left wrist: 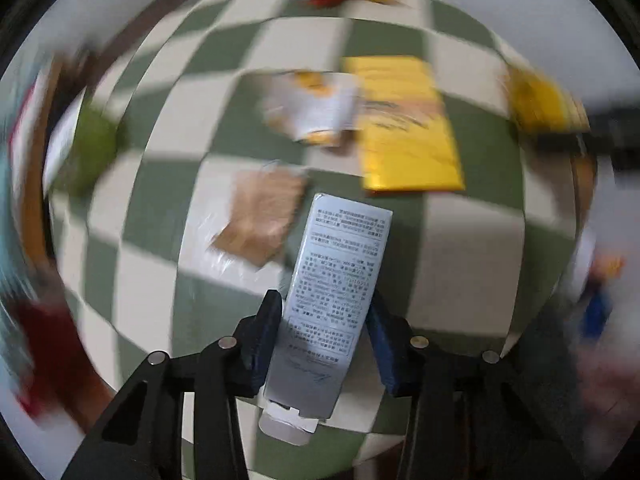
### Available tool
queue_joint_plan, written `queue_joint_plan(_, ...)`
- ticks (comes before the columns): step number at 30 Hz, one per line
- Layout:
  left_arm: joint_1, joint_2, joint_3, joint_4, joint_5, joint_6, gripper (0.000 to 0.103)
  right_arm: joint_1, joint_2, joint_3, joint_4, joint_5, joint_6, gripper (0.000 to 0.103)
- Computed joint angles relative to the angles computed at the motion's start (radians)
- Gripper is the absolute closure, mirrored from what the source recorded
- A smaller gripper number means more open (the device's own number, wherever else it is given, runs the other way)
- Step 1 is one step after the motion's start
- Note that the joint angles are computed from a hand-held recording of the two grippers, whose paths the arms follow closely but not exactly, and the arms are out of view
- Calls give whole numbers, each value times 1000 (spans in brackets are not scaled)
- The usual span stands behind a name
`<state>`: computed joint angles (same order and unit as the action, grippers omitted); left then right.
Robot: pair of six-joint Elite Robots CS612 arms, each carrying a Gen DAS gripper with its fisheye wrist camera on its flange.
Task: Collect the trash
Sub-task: 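Grasp the white cream box with the left tool while the right tool grasps the yellow chip bag, then carry the cream box and chip bag over the bin and open both tools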
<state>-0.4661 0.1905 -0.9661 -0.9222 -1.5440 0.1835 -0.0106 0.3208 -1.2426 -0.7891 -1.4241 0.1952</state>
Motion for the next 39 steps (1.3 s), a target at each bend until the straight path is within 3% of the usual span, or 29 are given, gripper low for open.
queue_joint_plan(2,11,-3,13,-9,-24,-60,64,3,2,2,-22,-7,-4,29)
queue_joint_plan(6,8,8,-2,-17,-13,-64,60,14,0,24,-58,-42,-22,29)
queue_joint_plan(9,8,12,-12,-15,-23,-84,64,18,-3,41,-59,-43,-9,29)
queue_joint_plan(12,8,29,-51,-11,-20,-87,68,25,1,43,-61,-53,13,34)
queue_joint_plan(15,6,36,-59,-23,-4,-96,69,33,3,40,-71,-78,16,51)
queue_joint_plan(19,1,51,-97,-39,25,-140,69,35,8,27,-74,-82,31,58)
queue_joint_plan(24,7,55,-149,-73,34,-210,69,33,17,-12,-83,-72,55,59)
queue_joint_plan(32,38,36,-194,-157,78,-340,69,45,15,-56,-155,-56,125,59)
queue_joint_plan(39,75,25,-236,-208,109,-399,70,85,-23,-19,-246,-30,114,59)
